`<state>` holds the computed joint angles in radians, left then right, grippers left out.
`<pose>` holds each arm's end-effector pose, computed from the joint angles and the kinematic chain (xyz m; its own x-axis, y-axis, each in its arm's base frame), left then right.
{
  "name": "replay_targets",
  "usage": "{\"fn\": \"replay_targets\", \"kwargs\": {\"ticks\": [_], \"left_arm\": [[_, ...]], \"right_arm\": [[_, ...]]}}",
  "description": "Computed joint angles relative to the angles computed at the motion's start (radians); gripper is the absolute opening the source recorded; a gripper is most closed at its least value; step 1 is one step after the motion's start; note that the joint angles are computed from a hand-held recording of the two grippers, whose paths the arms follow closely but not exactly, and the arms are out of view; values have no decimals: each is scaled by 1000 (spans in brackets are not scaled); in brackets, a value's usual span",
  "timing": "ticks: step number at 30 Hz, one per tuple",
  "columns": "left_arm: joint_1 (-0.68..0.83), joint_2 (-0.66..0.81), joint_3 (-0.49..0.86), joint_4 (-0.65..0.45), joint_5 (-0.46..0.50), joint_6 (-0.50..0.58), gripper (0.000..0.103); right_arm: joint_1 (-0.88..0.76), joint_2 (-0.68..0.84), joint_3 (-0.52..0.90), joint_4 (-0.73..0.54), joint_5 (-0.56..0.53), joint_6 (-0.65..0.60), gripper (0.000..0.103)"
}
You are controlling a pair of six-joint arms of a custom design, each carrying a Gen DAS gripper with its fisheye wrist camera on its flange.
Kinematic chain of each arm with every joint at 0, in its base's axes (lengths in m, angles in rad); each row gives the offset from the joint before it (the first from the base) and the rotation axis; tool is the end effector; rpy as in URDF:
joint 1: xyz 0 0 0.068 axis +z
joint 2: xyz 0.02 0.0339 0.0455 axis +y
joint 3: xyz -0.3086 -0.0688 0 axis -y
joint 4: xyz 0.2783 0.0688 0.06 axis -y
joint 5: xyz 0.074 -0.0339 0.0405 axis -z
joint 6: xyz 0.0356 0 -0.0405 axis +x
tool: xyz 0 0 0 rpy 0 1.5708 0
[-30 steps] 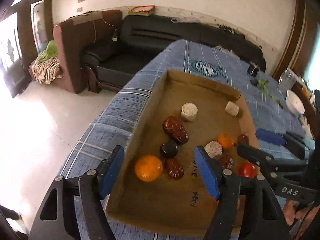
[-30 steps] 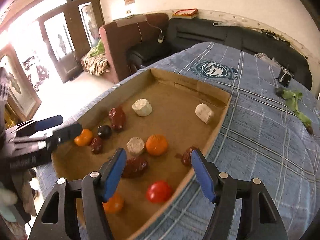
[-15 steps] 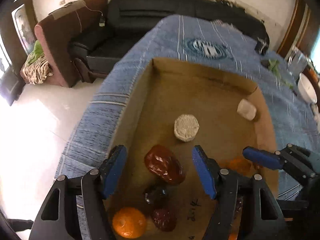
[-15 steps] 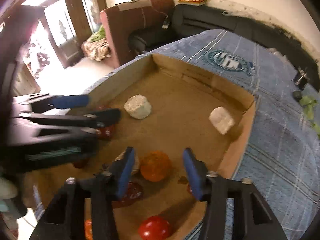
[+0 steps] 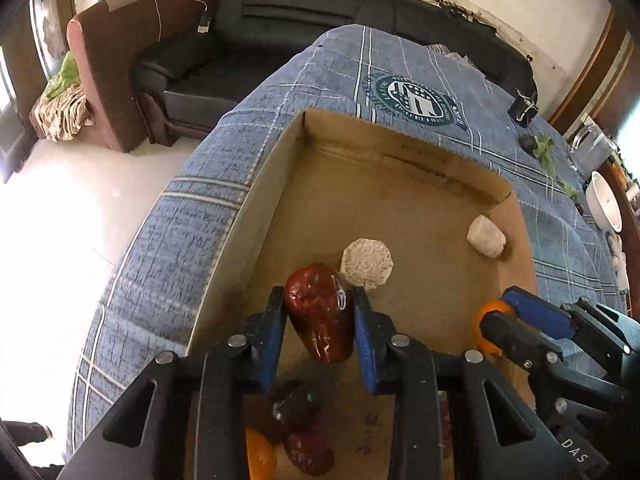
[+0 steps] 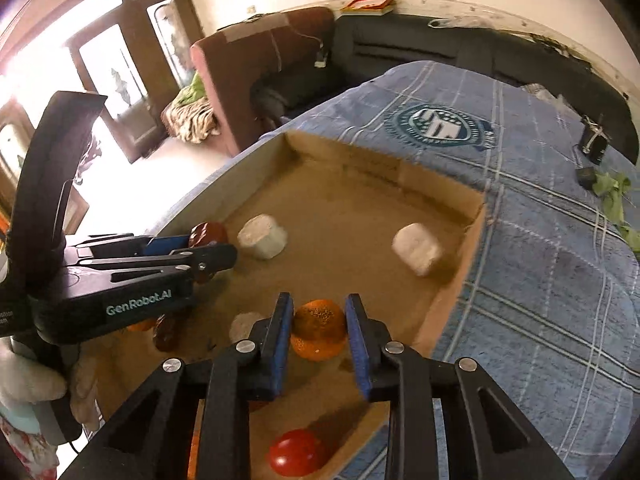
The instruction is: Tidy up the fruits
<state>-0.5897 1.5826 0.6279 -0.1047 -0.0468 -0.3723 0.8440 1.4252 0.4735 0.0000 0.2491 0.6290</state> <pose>0.2395 -0.1582 0.1341 -0.8703 0.1451 -0.4707 0.2361 0.9616 -0.1400 0.1717 0.1799 0.1386 -0.8078 -0.0504 -0.5874 -0.1904 0.9652 0.1791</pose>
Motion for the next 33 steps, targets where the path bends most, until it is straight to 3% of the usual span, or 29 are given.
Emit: {"fn": "replay_targets", "kwargs": {"ticks": [9,18,21,24,29,33], "left_arm": [[19,40,20,-1,44,-36,31],[27,14,-5,-2,58,-59,34],[23,-39,-44,3,54,-70,48],[9,-138,-99,2,28,-95,52],[-80,-419,-213,-56,-112,-193,60],[-299,-665,-264,-226,-405,-391,69]], "right_arm": [[-129,-54,-56,75,-174,26,30],[-146,102,32,67,-131,7,32],[-144,88,24,68,-130,19,44],[-110,12,1,39,-85,34,54],[45,-227,-47,-142,106,118,67],[293,-398,-67,-375,349,338,77]]}}
